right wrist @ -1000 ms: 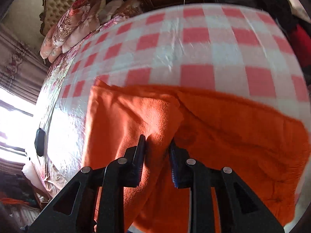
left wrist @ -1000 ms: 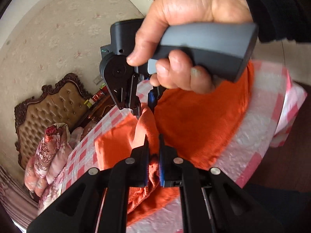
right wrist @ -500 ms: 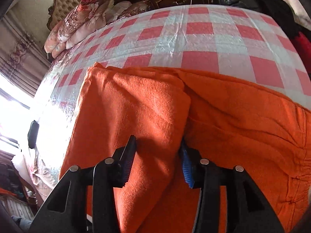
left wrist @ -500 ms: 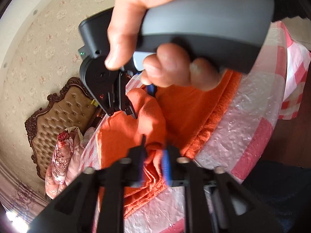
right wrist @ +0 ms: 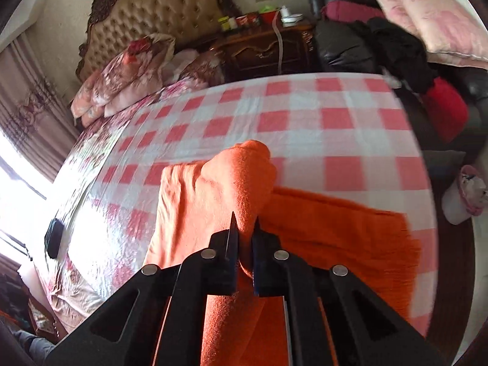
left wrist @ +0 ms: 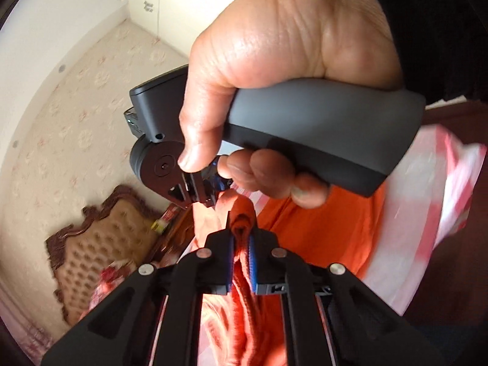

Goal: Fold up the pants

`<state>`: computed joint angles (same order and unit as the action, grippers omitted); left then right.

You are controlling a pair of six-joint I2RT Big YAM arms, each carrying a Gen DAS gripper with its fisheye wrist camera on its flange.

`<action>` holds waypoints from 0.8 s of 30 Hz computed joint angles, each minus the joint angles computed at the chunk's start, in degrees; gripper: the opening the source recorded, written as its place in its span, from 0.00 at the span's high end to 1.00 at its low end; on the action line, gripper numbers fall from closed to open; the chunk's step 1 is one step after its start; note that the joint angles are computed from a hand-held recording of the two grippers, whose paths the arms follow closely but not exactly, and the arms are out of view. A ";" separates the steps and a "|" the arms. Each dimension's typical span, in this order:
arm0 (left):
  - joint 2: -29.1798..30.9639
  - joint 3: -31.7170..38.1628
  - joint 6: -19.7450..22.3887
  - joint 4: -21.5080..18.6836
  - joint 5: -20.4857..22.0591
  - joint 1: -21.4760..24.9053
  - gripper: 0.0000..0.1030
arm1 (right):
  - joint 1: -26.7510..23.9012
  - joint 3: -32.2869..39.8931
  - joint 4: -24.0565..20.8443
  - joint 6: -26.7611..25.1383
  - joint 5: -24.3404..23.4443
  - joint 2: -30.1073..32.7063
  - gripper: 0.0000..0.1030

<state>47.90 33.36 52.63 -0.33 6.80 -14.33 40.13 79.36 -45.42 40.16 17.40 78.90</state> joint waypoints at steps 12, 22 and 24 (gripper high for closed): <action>8.46 -1.20 -0.53 1.70 -7.19 -11.89 0.93 | -7.63 -12.99 4.04 -1.30 -5.36 -3.44 0.94; 9.42 1.43 -4.94 1.62 -12.40 -19.91 0.93 | -7.83 -11.94 0.20 -3.64 -1.21 -8.06 0.94; 10.84 1.68 -5.58 1.41 -12.91 -20.76 0.93 | -8.91 -13.35 0.57 -3.31 -2.39 -8.16 0.94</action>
<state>58.74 35.04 47.06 1.08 -6.10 -35.09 31.22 66.01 -44.85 36.85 15.01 70.74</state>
